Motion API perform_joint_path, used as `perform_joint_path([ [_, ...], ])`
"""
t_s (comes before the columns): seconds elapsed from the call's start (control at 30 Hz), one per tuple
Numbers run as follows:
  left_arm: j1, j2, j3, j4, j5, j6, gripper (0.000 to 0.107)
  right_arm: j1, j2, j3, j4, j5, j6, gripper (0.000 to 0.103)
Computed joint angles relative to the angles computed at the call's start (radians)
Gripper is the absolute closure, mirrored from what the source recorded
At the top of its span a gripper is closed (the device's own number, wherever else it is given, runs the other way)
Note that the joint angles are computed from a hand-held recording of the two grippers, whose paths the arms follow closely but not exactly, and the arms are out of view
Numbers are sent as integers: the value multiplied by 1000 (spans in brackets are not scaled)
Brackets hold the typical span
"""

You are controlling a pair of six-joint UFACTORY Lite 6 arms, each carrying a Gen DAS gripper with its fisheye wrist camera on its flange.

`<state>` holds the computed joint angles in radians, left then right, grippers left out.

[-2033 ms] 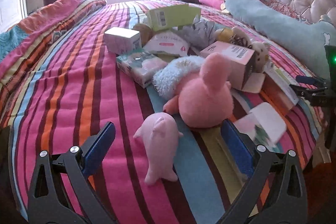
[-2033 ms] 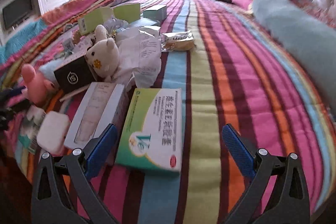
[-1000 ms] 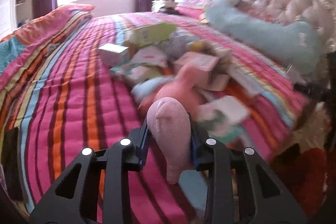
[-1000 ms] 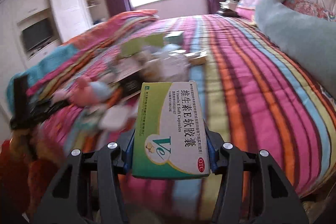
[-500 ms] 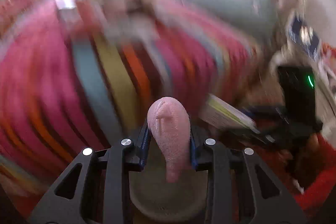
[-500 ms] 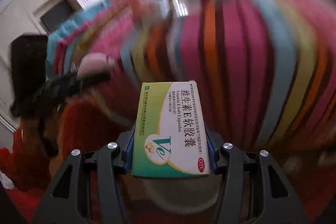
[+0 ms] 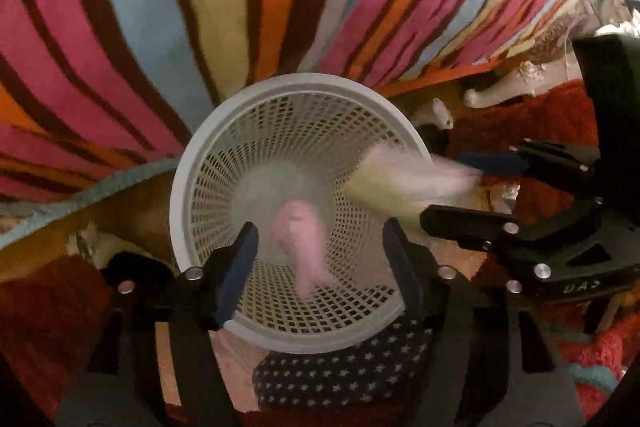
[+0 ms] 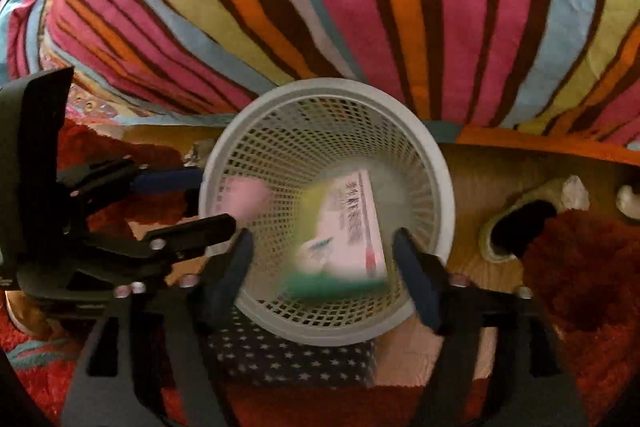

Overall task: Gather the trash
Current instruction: 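Carry both items to the wastebasket and open both tools to drop them, then grasp the cream cosmetic box with the right tool while the left grasps the pink-blue plush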

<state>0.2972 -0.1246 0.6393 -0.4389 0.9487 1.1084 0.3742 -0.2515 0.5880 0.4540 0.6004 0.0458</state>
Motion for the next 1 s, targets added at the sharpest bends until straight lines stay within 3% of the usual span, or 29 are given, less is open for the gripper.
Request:
perform_joint_path([
  [0.07,10,21,8,-21,-9,3,32,19,-52,-57,-27,-17,58,32],
  [0.23,11,19,21,-37,-23,-5,32,26,-152,-101,-169,3,213,32],
  [0.33,17,-4,16,-57,-35,15,22,67,-181,-92,-287,20,350,32],
  [0.47,84,-119,28,-115,23,77,20,124,-320,-68,-494,75,568,32],
  [0.5,121,-151,69,-132,79,92,20,125,-371,-41,-542,98,599,32],
  [0.57,190,-145,217,-197,213,86,20,103,-436,62,-659,135,635,32],
  [0.63,206,-100,393,-266,257,52,20,46,-410,187,-732,122,615,32],
  [0.7,163,-50,561,-309,186,-15,20,-54,-324,334,-765,51,561,13],
  [0.8,56,88,821,-315,49,-175,20,-121,-145,529,-870,-14,573,12],
  [0.9,-41,298,1104,-276,-4,-344,20,-196,90,748,-777,-66,434,12],
  [1.0,-155,543,1418,-111,-9,-556,20,-260,285,935,-612,-45,268,12],
])
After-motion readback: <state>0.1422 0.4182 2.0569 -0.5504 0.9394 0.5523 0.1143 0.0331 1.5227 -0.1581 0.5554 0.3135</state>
